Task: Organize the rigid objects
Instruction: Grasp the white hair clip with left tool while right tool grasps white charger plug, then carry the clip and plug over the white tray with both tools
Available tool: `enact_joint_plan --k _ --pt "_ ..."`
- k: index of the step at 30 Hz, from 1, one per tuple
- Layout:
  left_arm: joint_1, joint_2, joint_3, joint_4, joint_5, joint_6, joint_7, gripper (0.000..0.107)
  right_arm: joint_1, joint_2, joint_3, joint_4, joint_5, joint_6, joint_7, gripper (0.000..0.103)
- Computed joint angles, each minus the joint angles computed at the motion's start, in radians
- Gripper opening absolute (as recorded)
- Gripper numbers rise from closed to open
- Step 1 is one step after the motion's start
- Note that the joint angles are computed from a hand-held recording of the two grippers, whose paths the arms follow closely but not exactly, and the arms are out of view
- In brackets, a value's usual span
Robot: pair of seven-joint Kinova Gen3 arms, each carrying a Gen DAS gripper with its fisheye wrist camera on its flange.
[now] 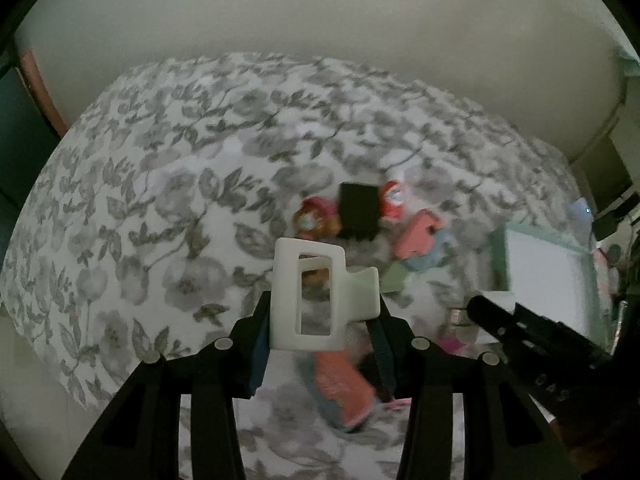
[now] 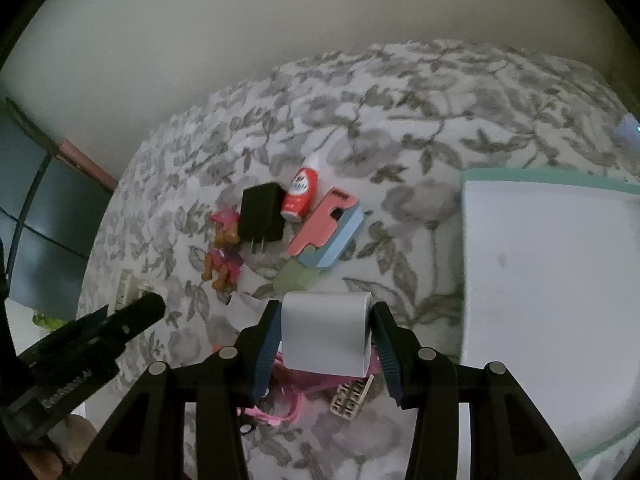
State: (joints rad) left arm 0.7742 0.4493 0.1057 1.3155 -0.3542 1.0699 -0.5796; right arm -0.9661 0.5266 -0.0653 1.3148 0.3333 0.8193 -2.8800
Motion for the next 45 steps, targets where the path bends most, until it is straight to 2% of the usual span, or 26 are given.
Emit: enact_joint_plan --k 8,17,26,34,38,45 --pt "0.077 0.069 0.006 -0.139 -0.011 0.03 0.021 0.047 -0.032 -0.125 0.032 0.152 0.102 0.012 -0.2 0.048" --pt "0.157 0.234 -0.013 -0.386 0.027 0.095 -0.062 0.047 0.029 -0.194 -0.013 0.229 0.162 0.178 -0.368 0.048" --pt "0.213 0.386 -0.048 -0.619 0.072 0.16 -0.174 0.047 0.106 -0.225 -0.052 0.275 0.181 0.251 -0.428 0.048" --pt "0.246 0.507 -0.077 -0.825 0.106 0.24 -0.281 0.047 0.141 -0.24 -0.061 0.294 0.215 0.361 -0.467 0.048" --pt "0.257 0.572 -0.092 -0.942 0.129 0.292 -0.322 0.047 0.176 -0.248 -0.067 0.327 0.197 0.347 -0.474 0.048" --pt "0.257 0.625 -0.104 -1.016 0.173 0.321 -0.337 0.047 0.207 -0.249 -0.072 0.356 0.175 0.341 -0.47 0.048"
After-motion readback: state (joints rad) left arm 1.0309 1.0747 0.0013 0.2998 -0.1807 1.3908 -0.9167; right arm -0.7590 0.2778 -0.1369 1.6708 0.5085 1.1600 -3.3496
